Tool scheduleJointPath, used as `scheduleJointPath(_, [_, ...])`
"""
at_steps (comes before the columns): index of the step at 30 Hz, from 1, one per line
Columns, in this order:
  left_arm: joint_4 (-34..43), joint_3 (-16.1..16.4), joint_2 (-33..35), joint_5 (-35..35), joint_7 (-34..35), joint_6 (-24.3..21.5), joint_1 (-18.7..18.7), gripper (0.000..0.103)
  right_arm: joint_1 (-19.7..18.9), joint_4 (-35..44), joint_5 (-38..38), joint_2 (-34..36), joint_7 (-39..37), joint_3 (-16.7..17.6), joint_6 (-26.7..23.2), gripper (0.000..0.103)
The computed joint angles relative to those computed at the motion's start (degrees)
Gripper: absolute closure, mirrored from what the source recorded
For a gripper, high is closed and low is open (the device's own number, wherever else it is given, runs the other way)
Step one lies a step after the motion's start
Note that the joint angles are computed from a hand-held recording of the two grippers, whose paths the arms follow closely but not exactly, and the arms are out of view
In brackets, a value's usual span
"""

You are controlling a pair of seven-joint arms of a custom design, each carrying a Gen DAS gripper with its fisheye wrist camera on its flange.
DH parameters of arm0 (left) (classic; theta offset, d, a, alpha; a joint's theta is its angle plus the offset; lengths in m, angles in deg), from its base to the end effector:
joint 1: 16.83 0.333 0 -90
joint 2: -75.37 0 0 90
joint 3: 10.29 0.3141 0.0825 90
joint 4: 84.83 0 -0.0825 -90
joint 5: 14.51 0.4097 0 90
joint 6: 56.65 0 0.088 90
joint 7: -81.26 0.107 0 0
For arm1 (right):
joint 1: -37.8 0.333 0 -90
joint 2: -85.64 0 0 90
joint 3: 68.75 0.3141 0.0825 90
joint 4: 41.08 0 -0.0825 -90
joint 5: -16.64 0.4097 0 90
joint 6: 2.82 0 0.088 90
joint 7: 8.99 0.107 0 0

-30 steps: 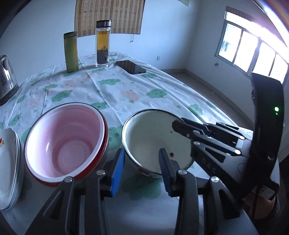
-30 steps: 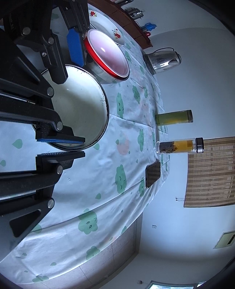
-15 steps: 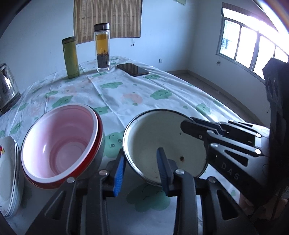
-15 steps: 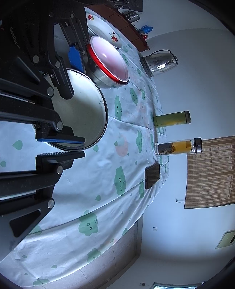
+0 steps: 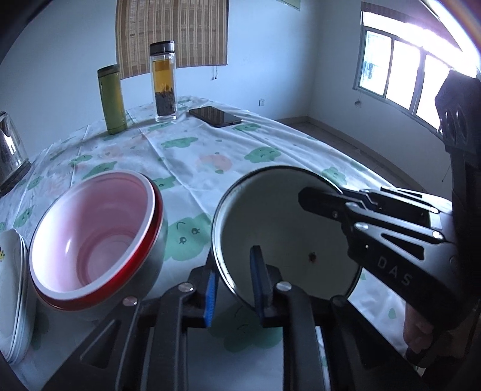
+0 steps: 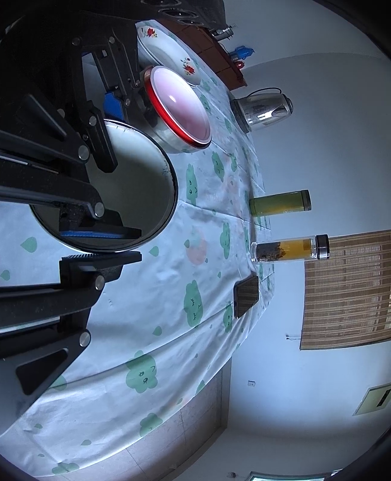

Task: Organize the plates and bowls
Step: 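Lift the enamel bowl and carry it toward the pink basin with both grippers, then lower the enamel bowl into the pink basin with both grippers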

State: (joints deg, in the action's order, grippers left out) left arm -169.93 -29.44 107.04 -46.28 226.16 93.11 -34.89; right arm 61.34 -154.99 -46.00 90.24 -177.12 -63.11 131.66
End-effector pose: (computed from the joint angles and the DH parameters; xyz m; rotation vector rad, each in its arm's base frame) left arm 0.6467 -0.4126 0.4173 -0.6464 2.7151 -1.1593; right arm 0.5522 0.2922 0.4449 -1.1729 2.1467 -0.9389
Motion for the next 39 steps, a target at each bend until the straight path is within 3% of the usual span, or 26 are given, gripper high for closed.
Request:
scheduleJointPath(7, [1.5, 0.7, 0.9, 0.7, -1.1, -1.4, -0.4, 0.088, -0.3, -1.3, -0.5, -1.0, 2.1, -0.2, 1.3, 0.088])
scheduleJointPath(21, [4.4, 0.2, 2.2, 0.5, -2.7, -7.6, 0.5, 0.091, 1.7, 0.5, -1.2, -0.5, 1.8, 1.2, -7.0, 0.088])
scheduleJointPath(25, [4.0, -0.1, 1.8, -0.4, -1.5, -7.5, 0.7, 0.09, 1.2, -0.9, -0.9, -1.4, 3.5, 0.8, -4.9, 0.088])
scheduleJointPath(26, [4.0, 0.2, 1.9, -0.1, -1.7, -7.3, 0.4, 0.09, 1.0, -1.6, -1.2, -1.9, 4.6, 0.7, -3.9, 0.086])
scheduleJointPath(28, [4.8, 0.7, 2.4, 0.4, -2.9, -8.0, 0.1, 0.091, 0.8, -2.1, -1.5, -2.4, 5.9, 0.9, -4.1, 0.072])
scheduleJointPath(30, [5.6, 0.6, 2.8, 0.3, -3.4, -9.1, 0.3, 0.092, 0.8, -2.4, -1.9, -2.6, 6.1, 1.2, -4.3, 0.068])
scheduleJointPath(39, [5.6, 0.1, 2.6, -0.7, -2.7, -10.0, 0.9, 0.093, 2.5, -0.3, 0.2, -1.7, 2.4, 2.5, -12.0, 0.07])
